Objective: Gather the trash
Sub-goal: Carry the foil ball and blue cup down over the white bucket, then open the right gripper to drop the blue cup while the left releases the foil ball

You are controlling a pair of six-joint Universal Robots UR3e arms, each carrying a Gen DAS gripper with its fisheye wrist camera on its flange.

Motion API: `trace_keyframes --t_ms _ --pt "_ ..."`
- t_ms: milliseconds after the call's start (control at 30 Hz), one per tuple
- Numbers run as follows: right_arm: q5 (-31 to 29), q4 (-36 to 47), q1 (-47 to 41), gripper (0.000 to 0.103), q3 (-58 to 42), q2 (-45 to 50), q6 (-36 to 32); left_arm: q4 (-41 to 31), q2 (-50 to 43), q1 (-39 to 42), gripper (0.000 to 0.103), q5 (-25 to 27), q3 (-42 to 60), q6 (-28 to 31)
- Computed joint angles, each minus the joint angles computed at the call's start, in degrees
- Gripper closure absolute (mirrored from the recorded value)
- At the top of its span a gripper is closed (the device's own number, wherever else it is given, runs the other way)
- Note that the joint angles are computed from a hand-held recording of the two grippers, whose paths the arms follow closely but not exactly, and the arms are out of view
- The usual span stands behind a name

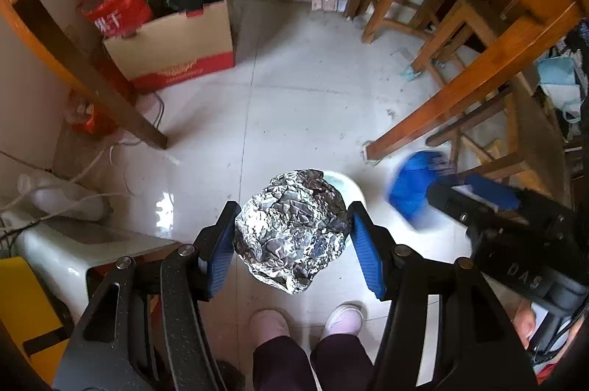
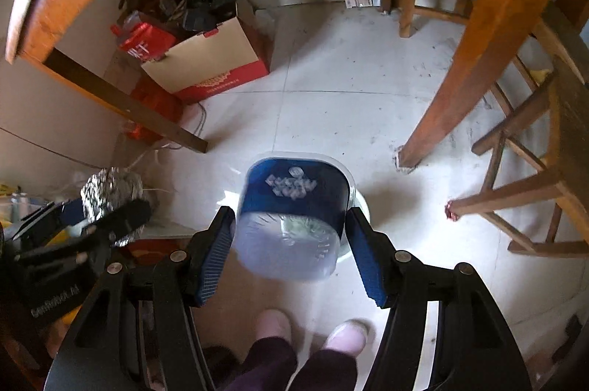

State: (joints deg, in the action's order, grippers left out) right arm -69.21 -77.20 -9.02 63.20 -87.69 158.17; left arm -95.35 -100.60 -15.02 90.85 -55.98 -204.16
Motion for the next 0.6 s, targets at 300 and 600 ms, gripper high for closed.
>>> trace_keyframes --t_ms 300,600 --pt "0.82 1.42 -1.04 0.039 0.98 3.39 0.87 8.69 1.54 -0.36 0.044 -2.24 -14.08 -3.06" --pt "-2.07 8.24 -4.35 0.039 -5.94 3.09 0.39 1.4 -9.1 -1.45 0.038 -9.93 0.49 -2.53"
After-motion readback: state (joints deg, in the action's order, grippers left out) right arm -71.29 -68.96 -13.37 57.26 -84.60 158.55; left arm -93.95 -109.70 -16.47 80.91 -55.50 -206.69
